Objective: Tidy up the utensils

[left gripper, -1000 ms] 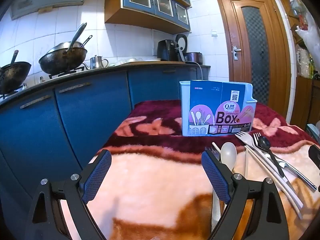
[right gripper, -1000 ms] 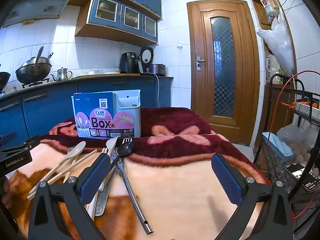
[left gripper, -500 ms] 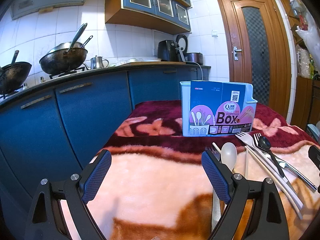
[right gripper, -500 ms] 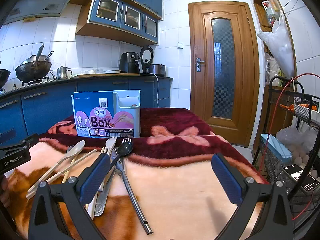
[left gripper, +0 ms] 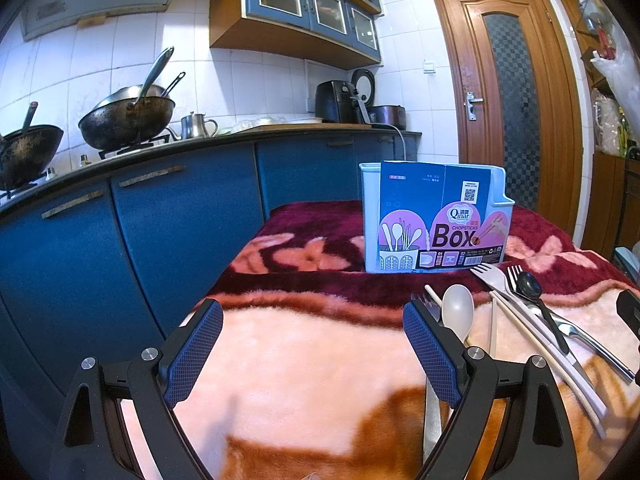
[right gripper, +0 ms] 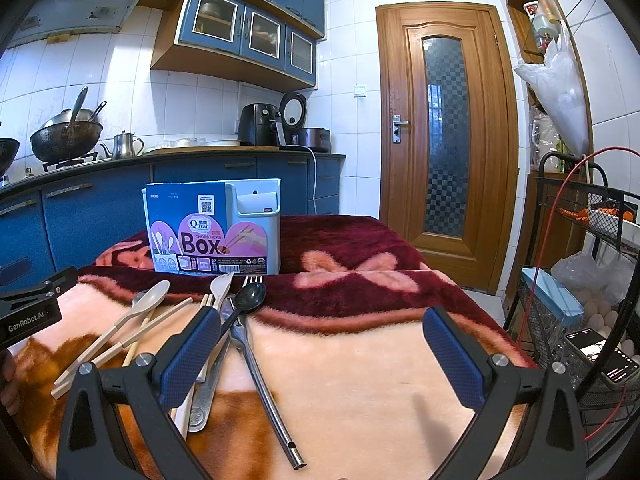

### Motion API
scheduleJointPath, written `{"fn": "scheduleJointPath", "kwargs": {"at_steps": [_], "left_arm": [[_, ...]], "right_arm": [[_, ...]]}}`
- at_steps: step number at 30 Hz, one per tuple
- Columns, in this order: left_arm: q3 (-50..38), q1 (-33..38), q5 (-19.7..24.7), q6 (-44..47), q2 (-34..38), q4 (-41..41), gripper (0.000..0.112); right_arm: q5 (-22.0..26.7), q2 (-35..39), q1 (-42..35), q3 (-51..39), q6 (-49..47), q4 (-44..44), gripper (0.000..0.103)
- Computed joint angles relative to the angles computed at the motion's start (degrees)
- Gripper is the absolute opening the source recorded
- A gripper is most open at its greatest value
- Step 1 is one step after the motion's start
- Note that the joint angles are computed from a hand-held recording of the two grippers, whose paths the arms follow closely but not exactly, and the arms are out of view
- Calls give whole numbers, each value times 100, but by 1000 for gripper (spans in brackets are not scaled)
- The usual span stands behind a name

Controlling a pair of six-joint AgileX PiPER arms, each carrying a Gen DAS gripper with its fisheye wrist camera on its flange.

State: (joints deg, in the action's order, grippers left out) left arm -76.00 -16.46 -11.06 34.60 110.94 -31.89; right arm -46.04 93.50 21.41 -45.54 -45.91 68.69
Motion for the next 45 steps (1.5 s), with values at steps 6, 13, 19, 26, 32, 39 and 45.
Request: {"fn": "scheduleJointPath", "kwargs": {"at_steps": [6,13,19,26,32,39,45], "left_arm": [[1,-2,-5,2,0,1,92],[1,-2,-5,2,0,1,92],[2,-1,-8,1,0,7,92],[3,-4,-13,11,0,-2,92],[4,-4,-16,10,0,0,92],[4,-4,-16,10,0,0,92],[7,-5,-24,10,0,0,92]], "right_arm": [[2,-7,3,0,-8,8,103],[3,-15,7,3,-20,21,103],[2,-9,3,3,-15,13,103],[4,-10,2,0,-20,17,103],[5,-16,5,0,-32,28,103],[7,-12,-1,1,-19,16,103],[6,-13,-3,4,-14,14,103]]}}
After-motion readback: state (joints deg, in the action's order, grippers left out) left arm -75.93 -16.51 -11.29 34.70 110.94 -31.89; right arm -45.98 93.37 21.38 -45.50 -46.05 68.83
